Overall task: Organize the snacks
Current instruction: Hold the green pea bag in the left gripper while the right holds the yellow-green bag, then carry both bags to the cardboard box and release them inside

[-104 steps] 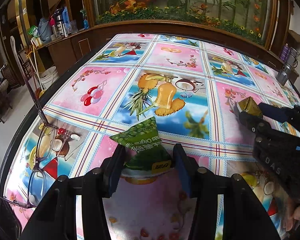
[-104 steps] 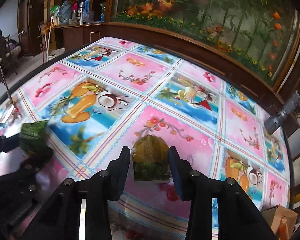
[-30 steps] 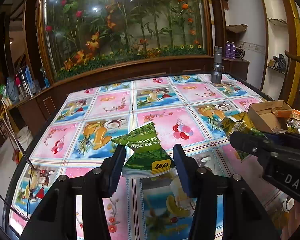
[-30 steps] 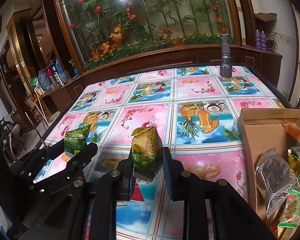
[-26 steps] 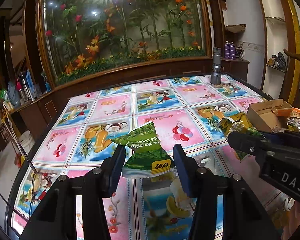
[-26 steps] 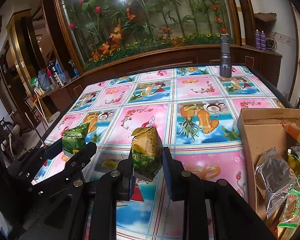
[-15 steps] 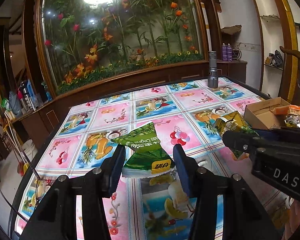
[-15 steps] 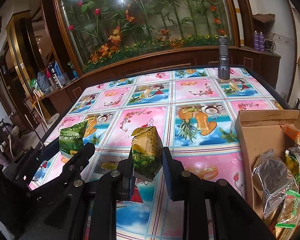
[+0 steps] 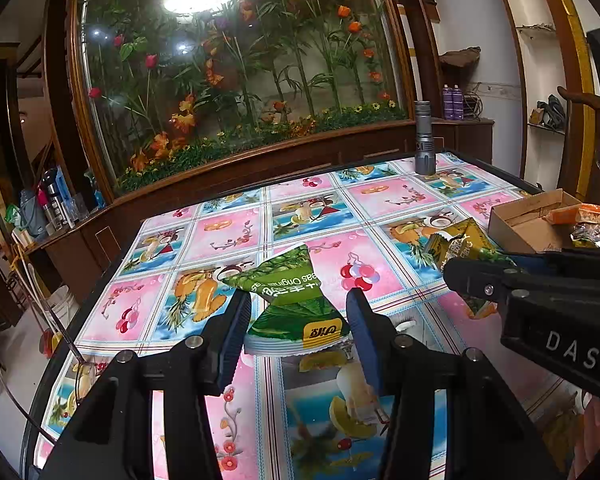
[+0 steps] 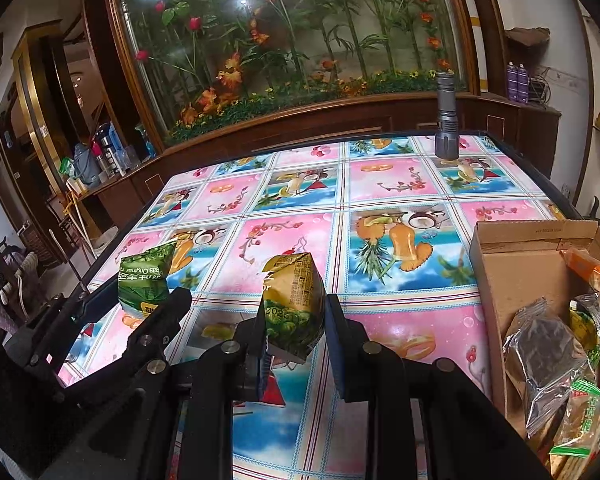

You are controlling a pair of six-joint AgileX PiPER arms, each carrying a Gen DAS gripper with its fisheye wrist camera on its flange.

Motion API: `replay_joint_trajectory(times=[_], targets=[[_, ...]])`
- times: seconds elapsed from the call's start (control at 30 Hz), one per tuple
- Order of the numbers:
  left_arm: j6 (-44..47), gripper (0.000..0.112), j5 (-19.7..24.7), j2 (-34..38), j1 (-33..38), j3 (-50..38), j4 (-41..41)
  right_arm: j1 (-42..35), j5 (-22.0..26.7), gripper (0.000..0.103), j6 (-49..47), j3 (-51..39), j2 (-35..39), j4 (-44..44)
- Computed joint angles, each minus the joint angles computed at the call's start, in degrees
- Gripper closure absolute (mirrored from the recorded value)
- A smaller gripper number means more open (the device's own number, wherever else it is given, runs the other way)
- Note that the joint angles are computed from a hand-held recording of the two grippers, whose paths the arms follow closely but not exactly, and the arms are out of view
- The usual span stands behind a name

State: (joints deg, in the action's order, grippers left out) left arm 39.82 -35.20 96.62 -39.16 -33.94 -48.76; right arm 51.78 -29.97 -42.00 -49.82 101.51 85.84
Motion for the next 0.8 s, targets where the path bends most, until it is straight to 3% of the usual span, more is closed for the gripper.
replay_joint_trajectory(times=[0.33,0.47,0.63,0.8], targets=[[-0.09,0.064,-0.93,-0.38,-0.50,0.53,1.17,0.39,-1.36,0.076,1.36,1.09,-1.62,-0.52],[-5.45,0.064,2.00,-2.17,1.00,1.40,7.50,0.65,-2.82,0.076,1.09,2.18,-3.24,0.44],[-12.94,0.064,3.59,-4.79,0.41,3.29,16.33,2.73,-10.28,0.077,6.06,9.38,-11.40,-0.73],[-15.21,0.064,3.71,-5.39,-4.99,3.31,16.42,3.68,-17.41,0.077,11.03,18.32,-20.63,0.59]])
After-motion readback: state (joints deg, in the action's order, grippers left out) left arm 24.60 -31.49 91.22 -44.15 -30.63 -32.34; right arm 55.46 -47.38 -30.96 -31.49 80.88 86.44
